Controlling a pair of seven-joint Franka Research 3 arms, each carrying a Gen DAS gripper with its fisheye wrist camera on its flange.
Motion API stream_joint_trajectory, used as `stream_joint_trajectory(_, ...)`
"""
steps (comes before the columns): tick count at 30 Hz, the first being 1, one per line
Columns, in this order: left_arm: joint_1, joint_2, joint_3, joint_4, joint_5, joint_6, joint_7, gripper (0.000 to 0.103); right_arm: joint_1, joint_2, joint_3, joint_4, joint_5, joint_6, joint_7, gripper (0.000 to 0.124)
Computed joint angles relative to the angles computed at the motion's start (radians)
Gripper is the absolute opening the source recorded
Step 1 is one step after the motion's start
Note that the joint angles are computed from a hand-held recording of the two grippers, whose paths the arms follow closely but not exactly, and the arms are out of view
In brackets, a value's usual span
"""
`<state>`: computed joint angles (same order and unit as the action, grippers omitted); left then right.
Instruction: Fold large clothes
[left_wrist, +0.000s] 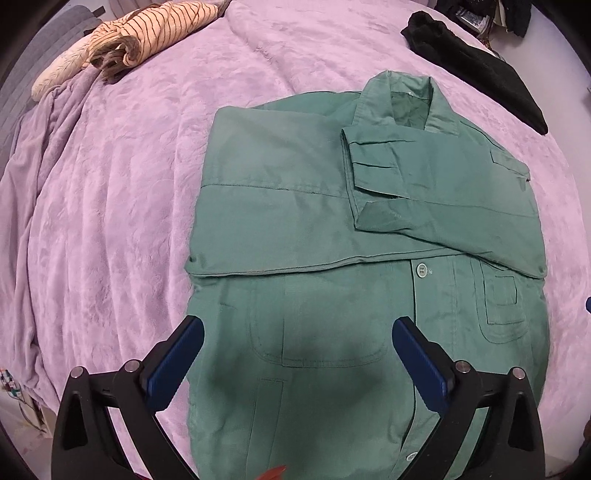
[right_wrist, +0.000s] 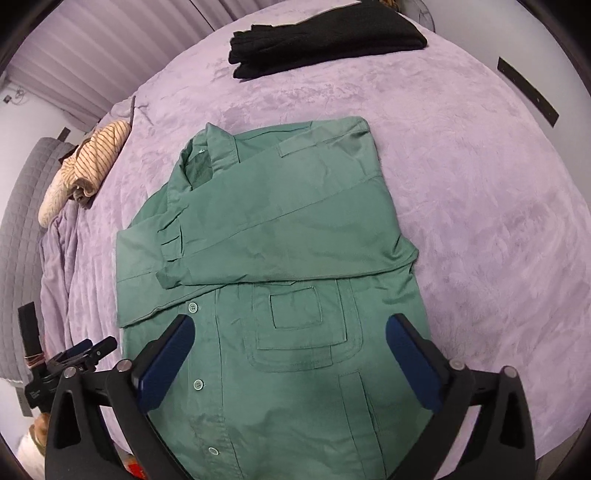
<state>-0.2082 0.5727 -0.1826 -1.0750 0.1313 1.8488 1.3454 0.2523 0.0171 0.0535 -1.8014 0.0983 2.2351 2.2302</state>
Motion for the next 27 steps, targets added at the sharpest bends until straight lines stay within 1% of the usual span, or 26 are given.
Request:
stream_joint_trajectory(3, 0.005, -0.021, -0.001, -0.024, -0.008, -0.002, -0.01, 0.102, 0.005, 0.004, 0.004, 0.021, -0.004, -0.021, -0.016, 0.103)
stream_joint_trajectory(7, 0.012, -0.033, -0.004, -0.029, -0.022, -0.019, -0.03, 0.102, 0.008, 0.01, 0.005, 0.044, 0.03, -0.067, -0.034, 0.103)
stream_joint_trajectory(11, 0.017, -0.033, -0.017, -0.02, -0.042, -0.047, 0.002, 0.102, 0.01, 0.006, 0.005, 0.047, 0.049, -0.105, -0.039, 0.103)
stream_joint_trajectory(13, 0.016, -0.044, -0.018, -0.033, -0.048, -0.043, 0.004, 0.102, 0.009, -0.004, 0.005, 0.031, 0.069, -0.103, -0.047, 0.103)
stream_joint_trajectory(17, 0.007, -0.046, -0.017, -0.028, -0.044, -0.062, 0.007, 0.102, 0.006, -0.015, 0.004, 0.001, 0.106, -0.098, -0.058, 0.103)
stream_joint_trajectory(22, -0.018, -0.026, -0.012, 0.009, -0.016, -0.092, 0.006, 0.102, -0.002, -0.038, 0.0, -0.053, 0.16, -0.074, -0.063, 0.103)
stream_joint_trajectory(27, -0.042, -0.013, -0.01, 0.039, 0.001, -0.116, -0.013, 0.102, -0.016, -0.067, -0.007, -0.104, 0.209, -0.058, -0.095, 0.103)
